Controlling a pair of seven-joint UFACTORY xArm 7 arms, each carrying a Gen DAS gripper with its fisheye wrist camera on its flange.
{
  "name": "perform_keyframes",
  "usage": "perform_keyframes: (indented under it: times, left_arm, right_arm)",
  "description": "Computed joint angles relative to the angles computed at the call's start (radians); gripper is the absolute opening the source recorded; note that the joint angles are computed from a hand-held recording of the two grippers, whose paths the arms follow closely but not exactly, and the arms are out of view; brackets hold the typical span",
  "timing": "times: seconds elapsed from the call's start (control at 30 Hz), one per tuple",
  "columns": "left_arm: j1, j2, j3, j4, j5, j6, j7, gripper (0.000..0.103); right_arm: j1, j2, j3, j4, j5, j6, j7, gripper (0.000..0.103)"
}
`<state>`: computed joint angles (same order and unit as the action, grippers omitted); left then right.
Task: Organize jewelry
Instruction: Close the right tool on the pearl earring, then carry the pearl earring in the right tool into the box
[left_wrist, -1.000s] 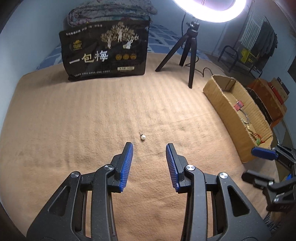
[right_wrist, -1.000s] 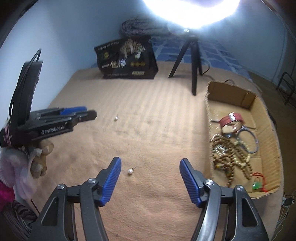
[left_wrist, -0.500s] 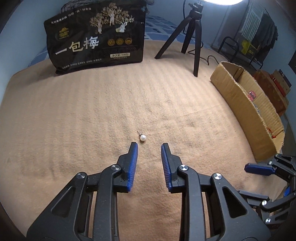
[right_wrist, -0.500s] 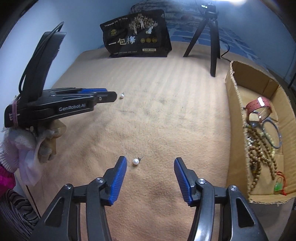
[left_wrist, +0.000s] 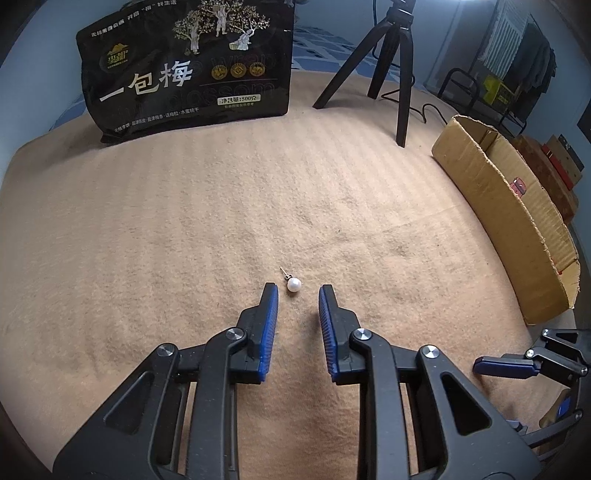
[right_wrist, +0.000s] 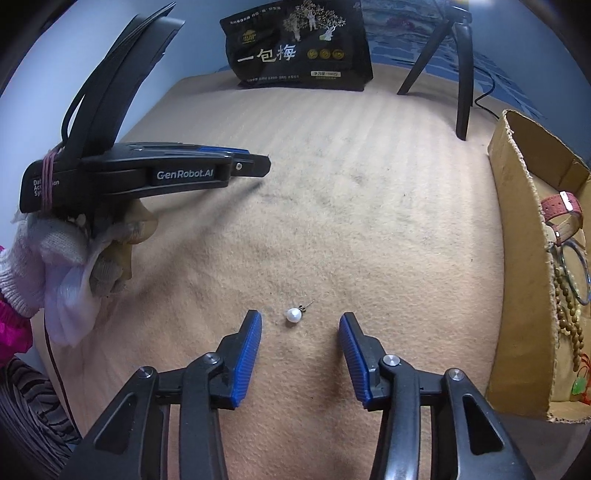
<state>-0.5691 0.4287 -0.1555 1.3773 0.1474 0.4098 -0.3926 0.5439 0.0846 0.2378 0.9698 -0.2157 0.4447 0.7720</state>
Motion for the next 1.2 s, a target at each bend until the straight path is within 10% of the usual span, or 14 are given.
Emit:
perform_keyframes:
  times: [1.2]
  left_arm:
    - [-0.018, 0.011, 0.024, 0.013, 0.037, 0.002, -0.040, 0.006]
  right_arm:
    - [0.021, 0.035, -0.027, 0.042, -0.095, 0.023, 0.045, 0.009]
